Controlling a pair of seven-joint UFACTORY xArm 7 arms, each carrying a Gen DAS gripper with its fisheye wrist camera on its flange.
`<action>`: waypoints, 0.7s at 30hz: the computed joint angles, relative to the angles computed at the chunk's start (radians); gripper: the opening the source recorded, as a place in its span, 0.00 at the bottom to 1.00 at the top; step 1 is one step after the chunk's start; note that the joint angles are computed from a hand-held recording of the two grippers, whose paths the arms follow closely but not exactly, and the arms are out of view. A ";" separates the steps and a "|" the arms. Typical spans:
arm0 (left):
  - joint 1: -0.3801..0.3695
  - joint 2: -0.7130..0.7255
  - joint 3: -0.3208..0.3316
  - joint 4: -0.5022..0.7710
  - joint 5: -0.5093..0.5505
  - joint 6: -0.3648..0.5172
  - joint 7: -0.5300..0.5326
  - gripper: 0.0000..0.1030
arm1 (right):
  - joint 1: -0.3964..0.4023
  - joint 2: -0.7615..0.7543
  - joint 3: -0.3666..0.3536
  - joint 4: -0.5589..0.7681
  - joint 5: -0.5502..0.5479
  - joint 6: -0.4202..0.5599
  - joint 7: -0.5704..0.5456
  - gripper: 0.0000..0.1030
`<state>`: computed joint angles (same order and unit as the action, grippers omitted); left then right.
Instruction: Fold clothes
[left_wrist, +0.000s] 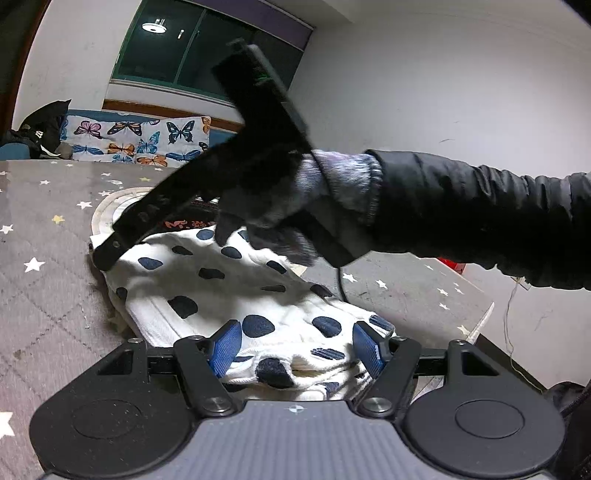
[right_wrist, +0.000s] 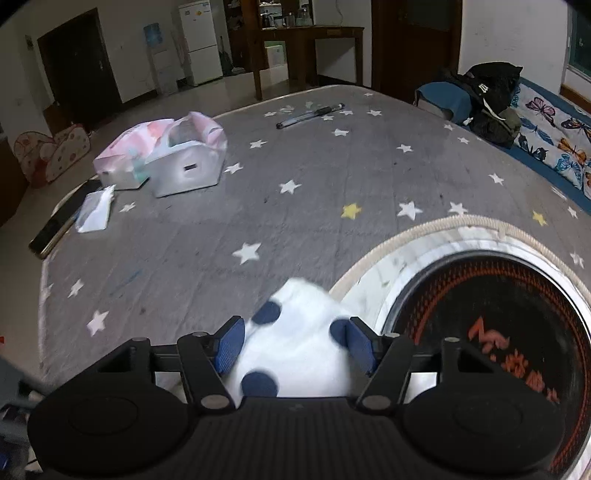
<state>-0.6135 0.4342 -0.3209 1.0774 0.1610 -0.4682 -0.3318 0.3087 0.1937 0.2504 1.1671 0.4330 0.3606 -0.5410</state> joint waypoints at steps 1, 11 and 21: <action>-0.003 -0.001 0.003 0.000 -0.005 0.002 0.002 0.68 | 0.009 0.015 -0.008 0.012 -0.024 -0.004 0.020 0.59; -0.046 -0.039 0.050 -0.033 -0.084 -0.037 0.048 0.68 | -0.039 -0.058 0.023 -0.031 0.057 -0.036 -0.049 0.63; -0.029 -0.029 0.046 -0.021 -0.120 -0.010 0.031 0.69 | 0.031 -0.295 -0.092 -0.282 0.305 0.011 -0.226 0.67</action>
